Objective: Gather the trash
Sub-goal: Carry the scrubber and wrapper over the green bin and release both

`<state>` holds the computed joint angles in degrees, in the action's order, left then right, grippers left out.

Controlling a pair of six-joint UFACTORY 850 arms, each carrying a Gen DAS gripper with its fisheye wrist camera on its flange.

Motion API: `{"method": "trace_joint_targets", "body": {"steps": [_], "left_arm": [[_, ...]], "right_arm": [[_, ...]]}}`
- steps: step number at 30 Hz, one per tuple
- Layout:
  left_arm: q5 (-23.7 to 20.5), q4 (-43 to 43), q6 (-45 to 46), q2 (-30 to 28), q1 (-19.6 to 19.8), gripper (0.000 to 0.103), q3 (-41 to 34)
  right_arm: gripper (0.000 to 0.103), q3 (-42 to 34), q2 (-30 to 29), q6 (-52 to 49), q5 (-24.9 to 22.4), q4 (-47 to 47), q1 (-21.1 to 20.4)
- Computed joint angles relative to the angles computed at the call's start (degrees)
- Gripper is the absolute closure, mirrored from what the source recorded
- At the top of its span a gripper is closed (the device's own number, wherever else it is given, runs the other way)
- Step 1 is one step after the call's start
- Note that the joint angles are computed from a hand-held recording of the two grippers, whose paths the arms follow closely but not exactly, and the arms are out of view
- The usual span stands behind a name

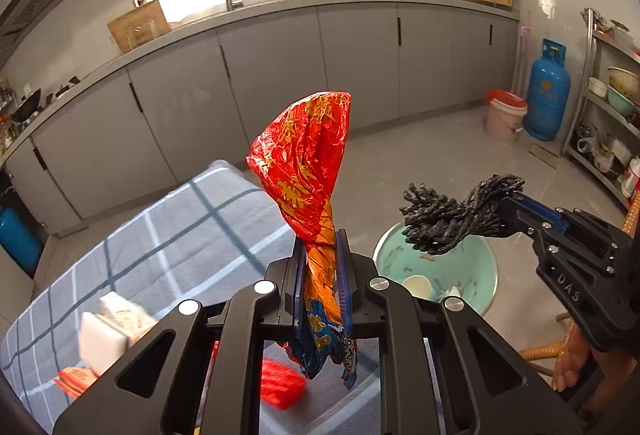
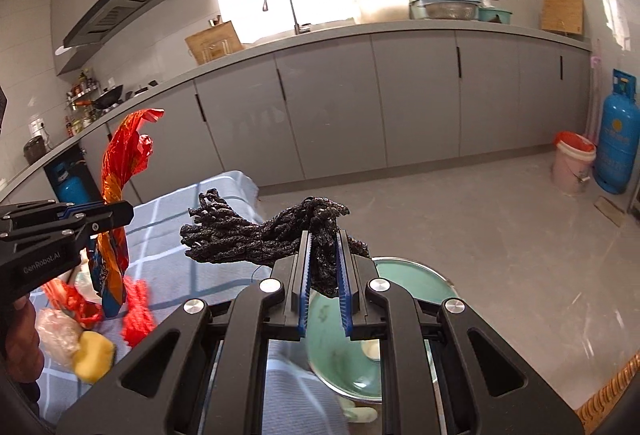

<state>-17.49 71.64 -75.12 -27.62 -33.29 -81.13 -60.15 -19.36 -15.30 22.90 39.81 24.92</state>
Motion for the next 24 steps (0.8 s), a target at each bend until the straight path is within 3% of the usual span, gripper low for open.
{"method": "trace_joint_targets", "body": {"steps": [14,23,24], "left_arm": [[2.5,-21.1,22.3,-9.9,-2.5,0.087,-11.3],[2.8,-29.8,32.1,-13.9,-3.0,0.086,-15.8],[3.0,-28.5,30.9,-14.1,-3.0,0.081,-15.8]], "right_arm": [[0.088,-0.1,-4.4,-1.9,-1.3,2.8,-3.8],[0.085,-0.2,-6.3,-3.0,-1.4,4.2,-5.2],[0.083,-0.6,-6.6,-3.4,-1.7,4.7,-5.3]]}}
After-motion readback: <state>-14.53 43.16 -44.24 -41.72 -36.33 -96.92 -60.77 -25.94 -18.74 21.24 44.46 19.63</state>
